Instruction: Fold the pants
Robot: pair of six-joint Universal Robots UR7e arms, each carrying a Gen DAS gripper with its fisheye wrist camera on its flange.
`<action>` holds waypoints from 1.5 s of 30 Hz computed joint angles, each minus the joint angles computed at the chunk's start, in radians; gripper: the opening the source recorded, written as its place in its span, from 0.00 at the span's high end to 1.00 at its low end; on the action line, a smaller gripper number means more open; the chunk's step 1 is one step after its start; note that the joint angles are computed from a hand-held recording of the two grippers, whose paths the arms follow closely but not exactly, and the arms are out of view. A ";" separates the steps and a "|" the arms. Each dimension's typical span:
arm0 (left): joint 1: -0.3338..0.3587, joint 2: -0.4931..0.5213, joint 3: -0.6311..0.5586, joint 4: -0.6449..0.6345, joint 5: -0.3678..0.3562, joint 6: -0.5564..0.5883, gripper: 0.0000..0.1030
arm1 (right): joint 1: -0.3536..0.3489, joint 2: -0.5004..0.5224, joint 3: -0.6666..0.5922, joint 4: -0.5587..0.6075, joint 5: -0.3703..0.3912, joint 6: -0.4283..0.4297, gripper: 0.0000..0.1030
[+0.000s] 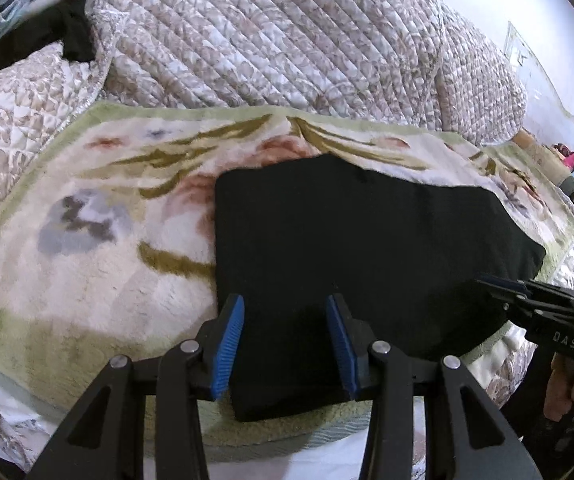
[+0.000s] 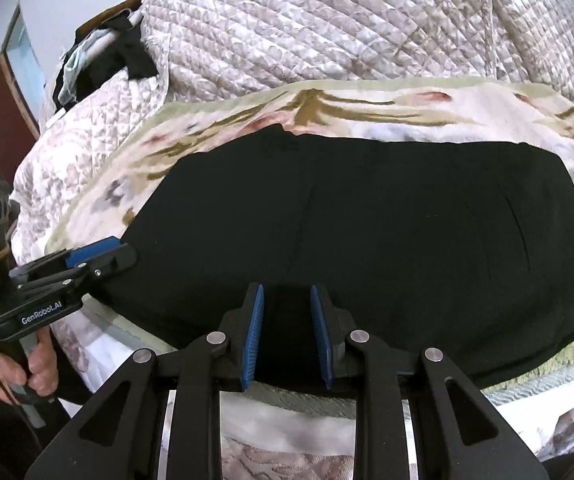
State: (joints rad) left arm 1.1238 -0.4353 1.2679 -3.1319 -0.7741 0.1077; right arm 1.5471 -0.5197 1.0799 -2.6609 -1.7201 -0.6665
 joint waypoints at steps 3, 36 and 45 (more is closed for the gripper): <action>-0.002 -0.004 0.008 -0.035 -0.007 0.008 0.56 | -0.003 -0.011 0.016 -0.008 0.029 0.004 0.76; -0.010 0.027 -0.029 0.011 0.032 0.025 0.93 | -0.020 -0.009 -0.027 -0.096 -0.063 0.095 0.54; -0.003 0.025 -0.033 -0.004 0.013 0.006 0.91 | -0.051 -0.021 -0.065 -0.241 -0.106 0.248 0.51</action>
State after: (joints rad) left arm 1.1209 -0.4099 1.2347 -3.1360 -0.7610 0.1138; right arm 1.4961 -0.5403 1.0147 -2.9021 -1.8266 -0.4185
